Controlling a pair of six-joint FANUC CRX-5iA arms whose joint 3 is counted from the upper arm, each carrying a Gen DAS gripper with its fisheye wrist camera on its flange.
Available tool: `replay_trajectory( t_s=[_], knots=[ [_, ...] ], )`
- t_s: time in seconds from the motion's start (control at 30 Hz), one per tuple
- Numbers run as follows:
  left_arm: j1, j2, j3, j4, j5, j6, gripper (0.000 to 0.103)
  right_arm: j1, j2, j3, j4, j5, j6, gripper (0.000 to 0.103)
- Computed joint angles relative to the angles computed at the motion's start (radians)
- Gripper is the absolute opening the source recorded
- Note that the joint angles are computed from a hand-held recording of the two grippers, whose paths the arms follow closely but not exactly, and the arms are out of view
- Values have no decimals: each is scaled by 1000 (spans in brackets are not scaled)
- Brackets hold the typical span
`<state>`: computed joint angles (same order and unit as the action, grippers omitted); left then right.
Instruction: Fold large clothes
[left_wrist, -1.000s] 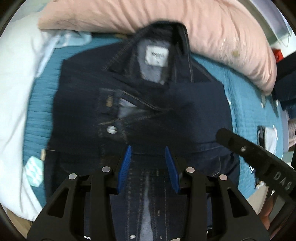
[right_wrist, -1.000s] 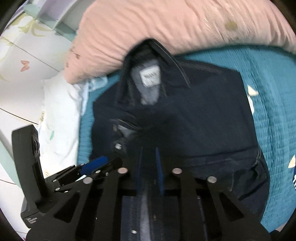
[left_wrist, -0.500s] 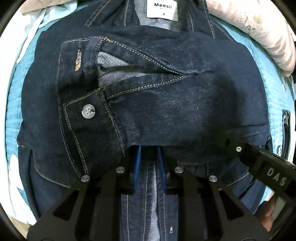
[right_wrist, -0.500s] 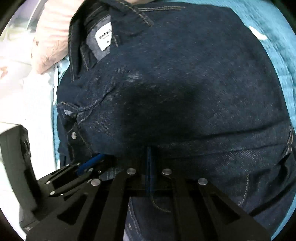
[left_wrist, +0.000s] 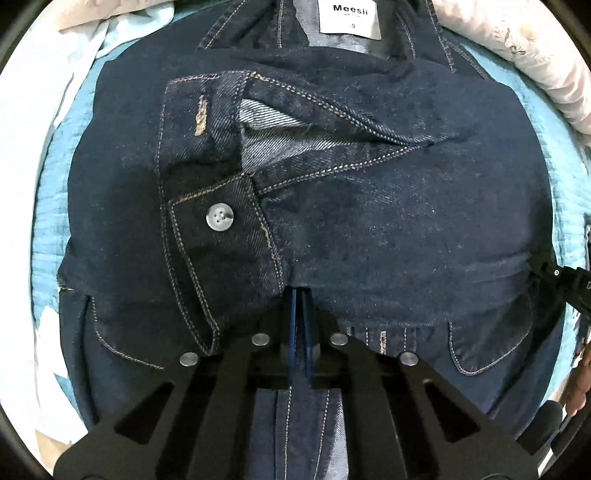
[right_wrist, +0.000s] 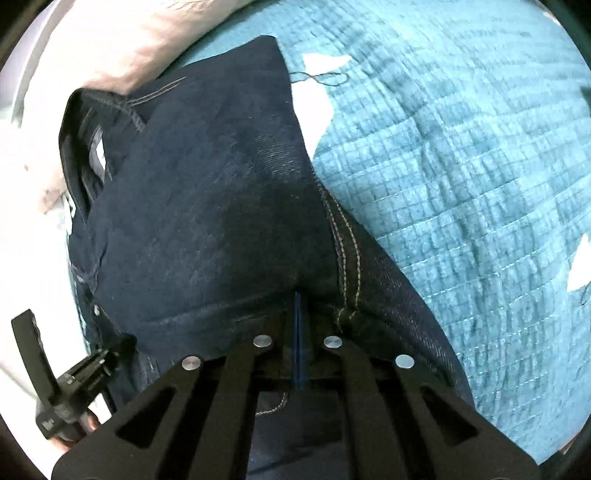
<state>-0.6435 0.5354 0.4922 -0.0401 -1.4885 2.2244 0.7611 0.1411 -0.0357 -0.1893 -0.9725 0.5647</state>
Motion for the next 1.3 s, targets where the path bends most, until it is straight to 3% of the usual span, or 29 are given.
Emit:
replay_trajectory(
  t_s=[0.1,0.2,0.3,0.37,0.47,0.53,0.57,0.63,0.7,0.77,0.87,0.97,1.03,1.1,1.2,1.3],
  knots=[
    [3,21,70,10,-62,-18,6,13,18,66,50,-87,-12,1],
    [6,-2,106,-18,-62,-32,6,21,11,101,90,-75,21,1],
    [32,-11,116,23,-18,-35,7,17,24,151,92,-44,48,1],
    [36,26,182,-1,-47,-27,7,19,55,197,82,-30,72,1],
    [56,83,244,29,-41,-27,7,22,120,278,33,-16,124,1],
    [62,170,348,-8,-117,-19,7,44,180,330,37,-19,125,1],
    [61,202,360,-28,-133,-17,15,38,212,360,33,-36,137,1],
    [55,197,320,-56,-93,3,16,41,305,426,44,-97,132,0],
    [47,223,379,-76,-140,-13,16,37,313,403,32,-55,130,0],
    [47,231,396,-71,-150,-33,18,24,303,416,13,-81,157,0],
    [66,228,423,-67,-176,-19,20,33,284,407,140,-127,135,0],
    [102,192,336,-27,-107,-4,16,9,284,382,234,-169,77,0],
    [112,190,306,-23,-75,7,16,-51,279,347,125,-113,98,0],
    [105,228,369,-51,-123,5,16,-69,270,318,84,-63,107,0],
    [107,283,480,-50,-214,-16,15,-57,286,370,115,-134,107,0],
    [134,223,384,-6,-143,-18,15,-49,267,370,181,-129,91,2]
  ],
)
